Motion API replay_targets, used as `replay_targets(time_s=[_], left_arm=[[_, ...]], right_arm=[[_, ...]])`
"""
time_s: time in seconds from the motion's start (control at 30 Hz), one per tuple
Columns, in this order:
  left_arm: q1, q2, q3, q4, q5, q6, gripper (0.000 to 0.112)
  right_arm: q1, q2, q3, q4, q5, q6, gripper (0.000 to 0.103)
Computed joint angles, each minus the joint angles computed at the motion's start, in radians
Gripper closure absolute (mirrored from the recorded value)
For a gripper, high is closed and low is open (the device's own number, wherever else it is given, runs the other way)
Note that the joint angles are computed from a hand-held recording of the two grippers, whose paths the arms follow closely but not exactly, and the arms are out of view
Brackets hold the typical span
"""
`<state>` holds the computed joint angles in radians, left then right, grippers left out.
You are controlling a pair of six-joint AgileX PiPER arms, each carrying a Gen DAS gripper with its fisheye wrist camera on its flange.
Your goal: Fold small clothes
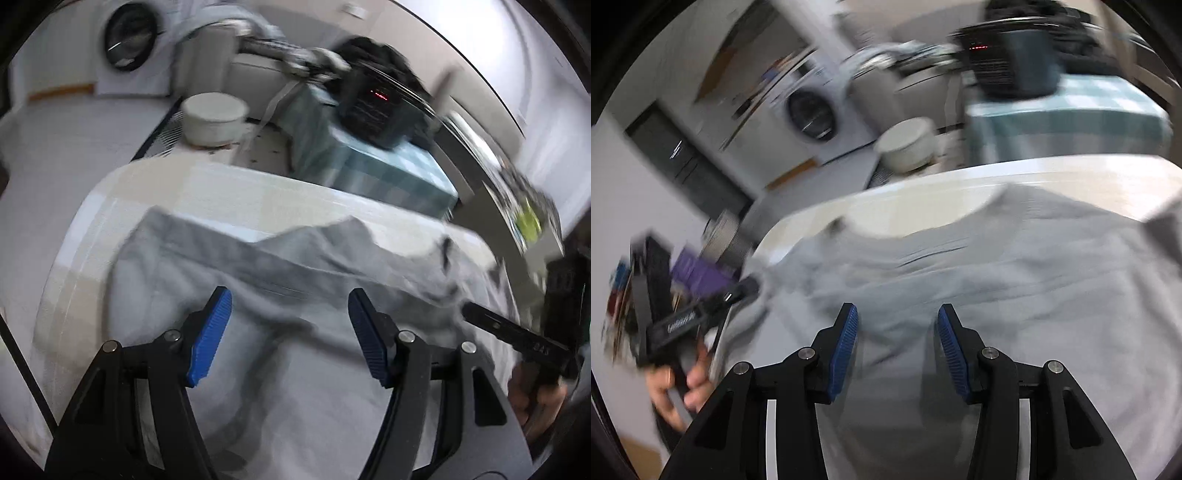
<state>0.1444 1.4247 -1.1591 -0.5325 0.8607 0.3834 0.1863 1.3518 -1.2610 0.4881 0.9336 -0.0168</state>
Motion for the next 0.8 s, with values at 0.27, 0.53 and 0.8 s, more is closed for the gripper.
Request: replay_targets(time_s=[0.27,0.53,0.8], left_arm=[[-0.062,0.033,-0.033,0.129,-0.002,-0.132,0.049],[0.121,0.067,-0.011,0.061,-0.073,-0.112,0.049],[0.223,0.115,-0.013,-0.099,0.0,0.04,0.049]], right_arm=[[0.042,-0.026,-0.054,-0.245,0.032,0.151,0.056],[-0.374,-0.079,-0.038,-0.369,0.092,0.112,0.047],[-0.521,-0.074,0.014,-0.079,0.09,-0.166,0.047]])
